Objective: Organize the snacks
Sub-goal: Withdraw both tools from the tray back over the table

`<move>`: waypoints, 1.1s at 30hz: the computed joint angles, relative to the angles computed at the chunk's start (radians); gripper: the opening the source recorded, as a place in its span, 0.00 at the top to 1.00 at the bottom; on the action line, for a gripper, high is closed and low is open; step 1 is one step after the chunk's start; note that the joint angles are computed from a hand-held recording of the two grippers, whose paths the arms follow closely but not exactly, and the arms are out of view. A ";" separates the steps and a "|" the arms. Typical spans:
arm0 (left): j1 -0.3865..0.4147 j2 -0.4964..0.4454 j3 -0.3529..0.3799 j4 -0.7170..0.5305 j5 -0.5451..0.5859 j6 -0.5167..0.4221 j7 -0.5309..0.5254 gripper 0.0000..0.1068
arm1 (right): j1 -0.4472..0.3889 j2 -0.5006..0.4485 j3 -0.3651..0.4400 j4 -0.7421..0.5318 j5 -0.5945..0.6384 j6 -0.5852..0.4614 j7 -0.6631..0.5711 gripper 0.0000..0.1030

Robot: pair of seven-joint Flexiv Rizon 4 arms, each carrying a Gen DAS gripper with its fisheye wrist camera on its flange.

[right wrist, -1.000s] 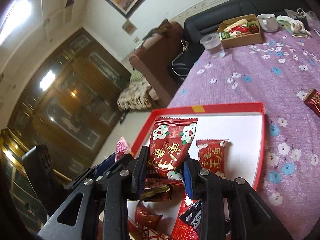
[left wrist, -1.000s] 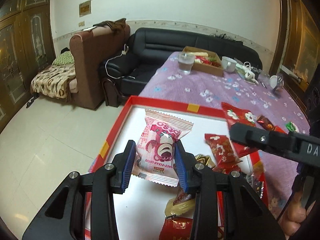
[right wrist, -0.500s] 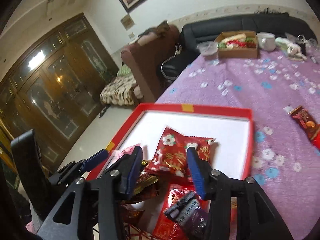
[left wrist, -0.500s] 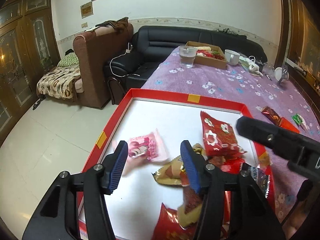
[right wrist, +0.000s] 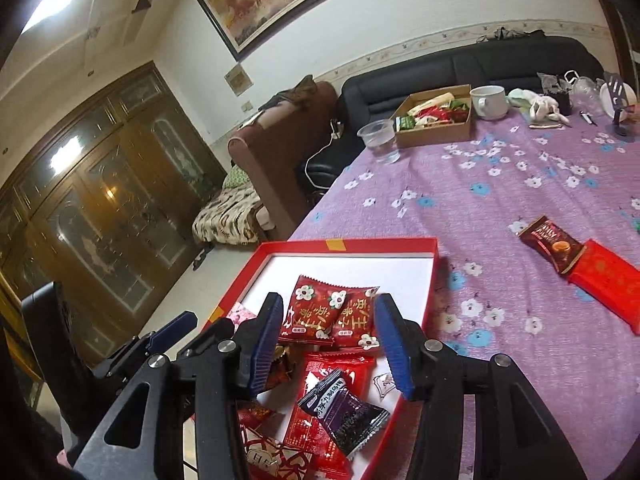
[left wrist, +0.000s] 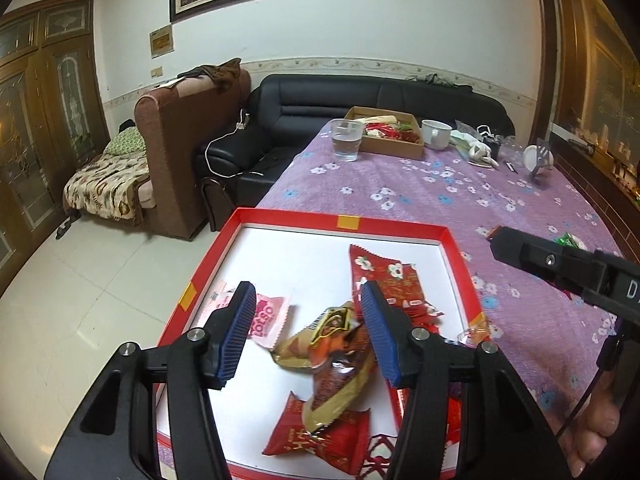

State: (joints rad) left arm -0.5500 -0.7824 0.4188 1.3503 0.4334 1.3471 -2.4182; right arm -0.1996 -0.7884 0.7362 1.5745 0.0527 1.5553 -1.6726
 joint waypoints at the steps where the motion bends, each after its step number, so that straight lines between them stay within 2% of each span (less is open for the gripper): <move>1: -0.001 -0.001 -0.001 -0.002 0.001 0.000 0.001 0.50 | -0.005 0.004 0.004 0.005 0.002 0.003 -0.003 0.51; 7: 0.020 -0.006 -0.061 -0.026 -0.010 0.034 0.088 0.50 | -0.030 0.024 0.005 0.034 -0.001 0.028 0.000 0.51; 9: 0.044 -0.014 -0.115 -0.044 -0.033 0.057 0.163 0.41 | -0.011 0.055 -0.051 0.056 -0.005 0.045 0.026 0.51; 10: 0.056 -0.021 -0.147 -0.056 -0.051 0.066 0.207 0.36 | 0.003 0.073 -0.088 0.071 -0.007 0.061 0.043 0.48; 12: 0.076 -0.040 -0.210 -0.093 -0.083 0.068 0.303 0.35 | -0.003 0.090 -0.121 0.092 -0.013 0.082 0.073 0.44; 14: 0.089 -0.071 -0.268 -0.153 -0.113 0.044 0.410 0.35 | -0.021 0.097 -0.141 0.107 -0.023 0.101 0.102 0.44; 16: 0.084 -0.101 -0.293 -0.209 -0.142 0.020 0.479 0.35 | -0.038 0.102 -0.172 0.113 -0.034 0.105 0.139 0.44; 20: 0.087 -0.173 -0.368 -0.346 -0.228 -0.073 0.636 0.34 | -0.128 0.081 -0.164 0.096 -0.046 0.092 0.202 0.42; 24: 0.048 -0.219 -0.350 -0.435 -0.277 -0.137 0.700 0.34 | -0.150 0.090 -0.233 0.100 -0.044 0.106 0.261 0.42; 29: 0.037 -0.215 -0.384 -0.411 -0.321 -0.149 0.785 0.32 | -0.256 0.080 -0.195 0.134 -0.060 0.138 0.311 0.42; 33: 0.019 -0.208 -0.350 -0.417 -0.321 -0.191 0.810 0.32 | -0.335 0.070 -0.152 0.153 -0.108 0.144 0.326 0.42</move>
State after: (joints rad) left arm -0.5311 -0.9903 0.0686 0.9333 0.1122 1.1556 -1.6082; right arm -0.5349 -0.7188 0.5843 1.7270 -0.0557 1.6990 -1.3466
